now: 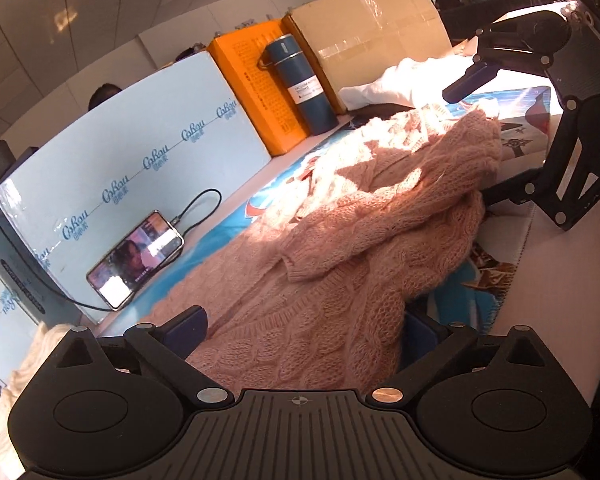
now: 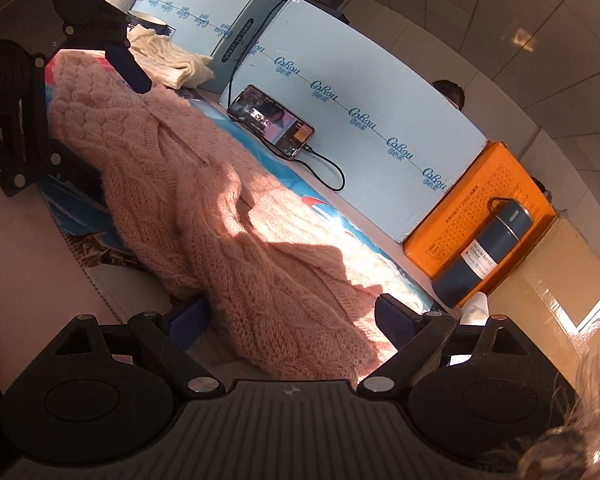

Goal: Fold clothes

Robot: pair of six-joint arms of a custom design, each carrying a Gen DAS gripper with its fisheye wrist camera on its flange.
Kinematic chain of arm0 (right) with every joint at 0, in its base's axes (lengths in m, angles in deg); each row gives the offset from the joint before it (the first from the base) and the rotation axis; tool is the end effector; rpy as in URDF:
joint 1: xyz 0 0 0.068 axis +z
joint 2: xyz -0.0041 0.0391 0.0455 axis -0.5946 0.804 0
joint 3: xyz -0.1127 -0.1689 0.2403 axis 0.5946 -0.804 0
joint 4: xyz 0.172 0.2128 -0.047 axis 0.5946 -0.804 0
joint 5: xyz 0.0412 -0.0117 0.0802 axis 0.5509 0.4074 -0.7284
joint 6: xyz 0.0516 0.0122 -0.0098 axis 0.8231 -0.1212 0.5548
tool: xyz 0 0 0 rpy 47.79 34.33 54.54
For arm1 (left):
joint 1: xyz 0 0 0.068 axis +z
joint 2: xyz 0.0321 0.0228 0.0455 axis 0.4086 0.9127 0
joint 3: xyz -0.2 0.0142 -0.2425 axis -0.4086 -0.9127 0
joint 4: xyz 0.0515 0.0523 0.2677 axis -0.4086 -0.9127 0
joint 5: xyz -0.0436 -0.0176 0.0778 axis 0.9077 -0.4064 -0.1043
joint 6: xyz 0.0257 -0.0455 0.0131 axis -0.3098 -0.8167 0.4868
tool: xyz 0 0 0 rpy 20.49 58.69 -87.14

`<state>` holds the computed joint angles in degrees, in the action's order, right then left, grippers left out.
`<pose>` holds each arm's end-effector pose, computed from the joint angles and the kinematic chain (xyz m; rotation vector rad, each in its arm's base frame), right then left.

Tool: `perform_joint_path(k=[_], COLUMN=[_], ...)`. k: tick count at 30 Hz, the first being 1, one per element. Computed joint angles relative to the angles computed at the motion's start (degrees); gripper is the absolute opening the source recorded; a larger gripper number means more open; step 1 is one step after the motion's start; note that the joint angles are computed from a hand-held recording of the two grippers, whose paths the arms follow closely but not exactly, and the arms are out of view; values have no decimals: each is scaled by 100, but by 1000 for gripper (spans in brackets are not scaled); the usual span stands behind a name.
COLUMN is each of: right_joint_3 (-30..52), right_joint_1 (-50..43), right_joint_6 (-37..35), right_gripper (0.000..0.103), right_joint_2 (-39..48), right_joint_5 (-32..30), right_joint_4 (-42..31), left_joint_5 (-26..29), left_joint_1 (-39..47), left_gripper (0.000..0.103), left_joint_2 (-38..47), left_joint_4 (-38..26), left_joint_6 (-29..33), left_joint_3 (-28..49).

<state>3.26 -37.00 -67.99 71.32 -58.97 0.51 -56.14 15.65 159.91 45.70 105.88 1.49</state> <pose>0.3391 0.0109 0.0643 -1.0409 1.6646 -0.1725 0.2807 -0.0446 0.0951 0.8098 1.9116 0.1995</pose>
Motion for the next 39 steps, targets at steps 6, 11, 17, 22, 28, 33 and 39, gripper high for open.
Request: perform_joint_path(k=[6,11,17,22,28,33,39], right_joint_3=[10,-95,-161,824,2481,3592,4186], right_joint_1=[-67,-116,-194,-777,-933,-936,-765], right_joint_6=[-197,-610,-929,1494,3440,4624,5277], right_gripper=[87,71,13,12,12,12,12], right_joint_2=[313,642,552,-260,6,518,849], right_joint_5=[-59,7,-291,-1607,-2262,-2322,-1691], right_joint_4=[710,1517,1241,-1216,-2978,-3903,-4258], left_joint_5=[-253,-268,1385,1905,2620,3428,3669], left_joint_1=[951,1883,2838,3011,3204,3479,3602], left_gripper=[101,100,5,5,10,13,21], left_joint_2=[94,119,-101,-118,197,774,1564], left_joint_4=[105,94,-680,-730,-967,-1715,-1746], left_joint_6=[-109,-338,-1317,-1885,-2778,-3404,-4611], left_joint_3=[45,136,433,627,1361,2368,3226])
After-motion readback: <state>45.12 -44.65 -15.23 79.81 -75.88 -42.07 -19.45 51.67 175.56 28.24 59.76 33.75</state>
